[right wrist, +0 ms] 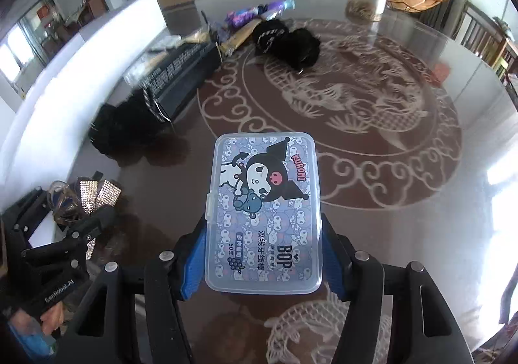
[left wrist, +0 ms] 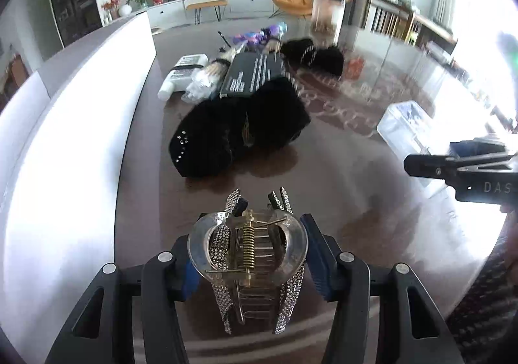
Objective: Organize objects
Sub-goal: 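Carry clip and box into the cork-floored pen and open both tools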
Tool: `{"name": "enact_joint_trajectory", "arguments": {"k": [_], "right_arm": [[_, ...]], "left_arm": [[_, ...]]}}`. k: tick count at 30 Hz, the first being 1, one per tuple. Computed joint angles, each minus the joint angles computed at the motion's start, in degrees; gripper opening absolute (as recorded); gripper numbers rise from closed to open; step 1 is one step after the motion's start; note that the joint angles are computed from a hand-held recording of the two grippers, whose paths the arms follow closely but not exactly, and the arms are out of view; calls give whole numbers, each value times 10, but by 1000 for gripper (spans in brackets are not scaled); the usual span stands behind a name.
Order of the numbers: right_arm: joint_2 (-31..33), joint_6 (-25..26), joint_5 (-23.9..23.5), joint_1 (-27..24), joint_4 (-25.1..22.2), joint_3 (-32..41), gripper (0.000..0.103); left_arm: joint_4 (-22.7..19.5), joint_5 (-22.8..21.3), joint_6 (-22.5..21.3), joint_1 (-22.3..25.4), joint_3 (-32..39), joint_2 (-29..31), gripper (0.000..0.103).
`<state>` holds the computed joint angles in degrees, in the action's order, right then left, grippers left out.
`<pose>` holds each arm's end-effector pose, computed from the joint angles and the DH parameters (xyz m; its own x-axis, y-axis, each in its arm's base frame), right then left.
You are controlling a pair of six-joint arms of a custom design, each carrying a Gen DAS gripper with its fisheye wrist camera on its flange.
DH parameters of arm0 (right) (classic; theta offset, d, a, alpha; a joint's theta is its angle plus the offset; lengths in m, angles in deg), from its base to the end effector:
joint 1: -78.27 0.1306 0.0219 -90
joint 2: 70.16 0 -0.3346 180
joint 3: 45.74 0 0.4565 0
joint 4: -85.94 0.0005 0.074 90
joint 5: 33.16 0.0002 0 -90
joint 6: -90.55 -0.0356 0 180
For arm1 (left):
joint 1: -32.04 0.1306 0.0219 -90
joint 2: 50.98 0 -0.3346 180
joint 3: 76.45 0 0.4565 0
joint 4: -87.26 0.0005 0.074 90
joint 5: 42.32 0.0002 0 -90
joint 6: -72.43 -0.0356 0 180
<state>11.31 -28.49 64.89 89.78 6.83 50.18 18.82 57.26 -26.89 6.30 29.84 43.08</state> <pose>0.4527 0.0866 0.4766 -0.8417 0.3191 -0.4356 0.3085 0.9463 0.0971 0.4947 -0.2456 0.4703 -0.6559 0.4935 -0.5712 0.6261 0.7784 -0.0464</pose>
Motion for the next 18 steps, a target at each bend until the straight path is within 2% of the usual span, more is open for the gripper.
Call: {"name": "enact_joint_trajectory", "arguments": {"k": [5, 8, 11, 14, 18], "right_arm": [[17, -2, -19, 14, 13, 60, 61], [61, 3, -43, 39, 29, 135, 61], [132, 15, -75, 72, 41, 240, 61], [239, 37, -114, 107, 29, 380, 61], [409, 82, -119, 156, -45, 598, 61]], "left_arm": [[-30, 80, 40, 41, 65, 4, 55], [-37, 95, 52, 78, 122, 19, 55], [-53, 61, 53, 120, 194, 59, 55], [-72, -1, 47, 159, 257, 111, 55], [-108, -44, 50, 195, 304, 164, 54]]}}
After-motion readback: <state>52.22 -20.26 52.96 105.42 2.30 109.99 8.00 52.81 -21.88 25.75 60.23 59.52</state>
